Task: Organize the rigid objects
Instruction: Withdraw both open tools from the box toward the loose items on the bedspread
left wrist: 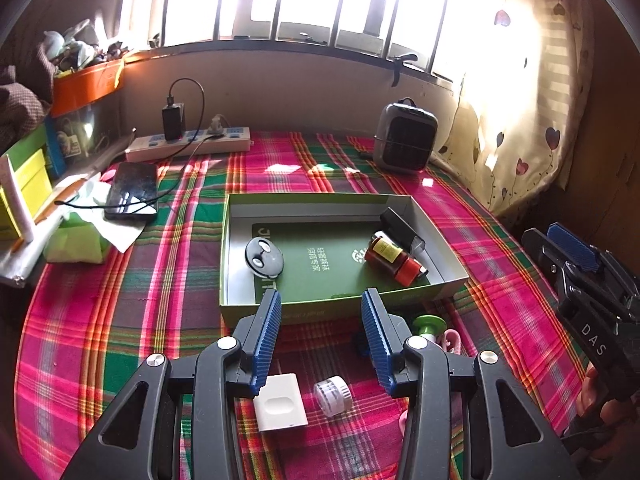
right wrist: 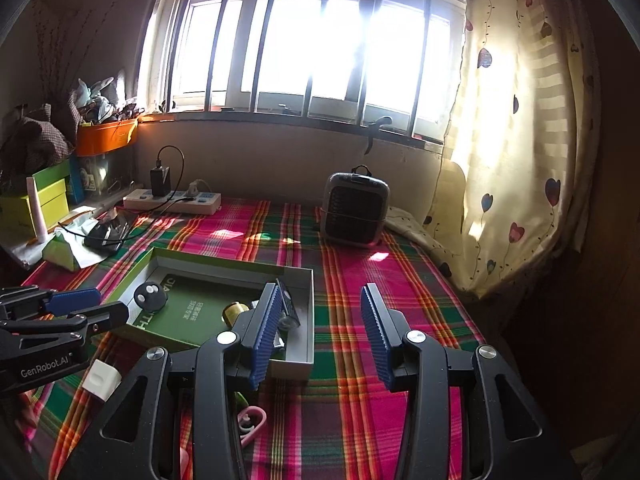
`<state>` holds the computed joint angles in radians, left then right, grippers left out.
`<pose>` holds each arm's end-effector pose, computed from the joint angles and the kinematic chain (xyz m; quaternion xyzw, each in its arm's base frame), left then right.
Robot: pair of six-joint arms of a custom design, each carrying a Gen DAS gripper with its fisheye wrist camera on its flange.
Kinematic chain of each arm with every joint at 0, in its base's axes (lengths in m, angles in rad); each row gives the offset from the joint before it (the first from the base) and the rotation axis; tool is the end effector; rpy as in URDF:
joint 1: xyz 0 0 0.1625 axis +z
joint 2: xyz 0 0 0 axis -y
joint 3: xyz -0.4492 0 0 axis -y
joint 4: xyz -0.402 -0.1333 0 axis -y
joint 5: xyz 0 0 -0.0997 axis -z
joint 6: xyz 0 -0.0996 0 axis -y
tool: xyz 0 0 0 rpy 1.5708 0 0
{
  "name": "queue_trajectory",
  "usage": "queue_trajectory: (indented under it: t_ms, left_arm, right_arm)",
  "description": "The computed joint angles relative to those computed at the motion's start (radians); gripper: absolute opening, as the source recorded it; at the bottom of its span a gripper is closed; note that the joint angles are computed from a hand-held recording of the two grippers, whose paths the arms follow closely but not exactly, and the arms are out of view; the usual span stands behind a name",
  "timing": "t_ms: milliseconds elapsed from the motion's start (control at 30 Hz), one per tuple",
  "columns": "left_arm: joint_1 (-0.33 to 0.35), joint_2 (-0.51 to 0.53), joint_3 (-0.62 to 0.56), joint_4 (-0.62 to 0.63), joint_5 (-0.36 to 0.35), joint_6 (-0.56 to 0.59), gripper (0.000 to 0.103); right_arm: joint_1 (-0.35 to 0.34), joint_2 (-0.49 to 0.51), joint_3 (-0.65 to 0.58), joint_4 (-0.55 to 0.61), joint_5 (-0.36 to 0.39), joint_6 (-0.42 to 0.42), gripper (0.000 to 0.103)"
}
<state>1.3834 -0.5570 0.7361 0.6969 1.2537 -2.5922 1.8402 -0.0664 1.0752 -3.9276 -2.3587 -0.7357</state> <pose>0.0197 -0.7782 0.1918 0.2842 0.8855 -0.3040 0.2065 0.2608 -0.7091 -0.0662 0.1376 -0.7477 0.4914 0.4249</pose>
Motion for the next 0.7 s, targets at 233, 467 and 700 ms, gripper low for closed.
queue_trajectory:
  t_ms: [233,467,700]
  left_arm:
    - [0.026,-0.037,0.057,-0.016,-0.008,-0.036,0.041]
    - [0.049,-0.071,0.108,-0.038,-0.024,-0.065,0.041]
    - [0.067,-0.1,0.157,-0.058,-0.033,-0.078,0.041]
  right_arm:
    - [-0.026,-0.055,0.135,0.062,0.014,0.144,0.043]
    - [-0.046,-0.095,0.233,0.146,0.059,0.269,0.043]
    - [-0.06,-0.121,0.293,0.26,0.155,0.374,0.043]
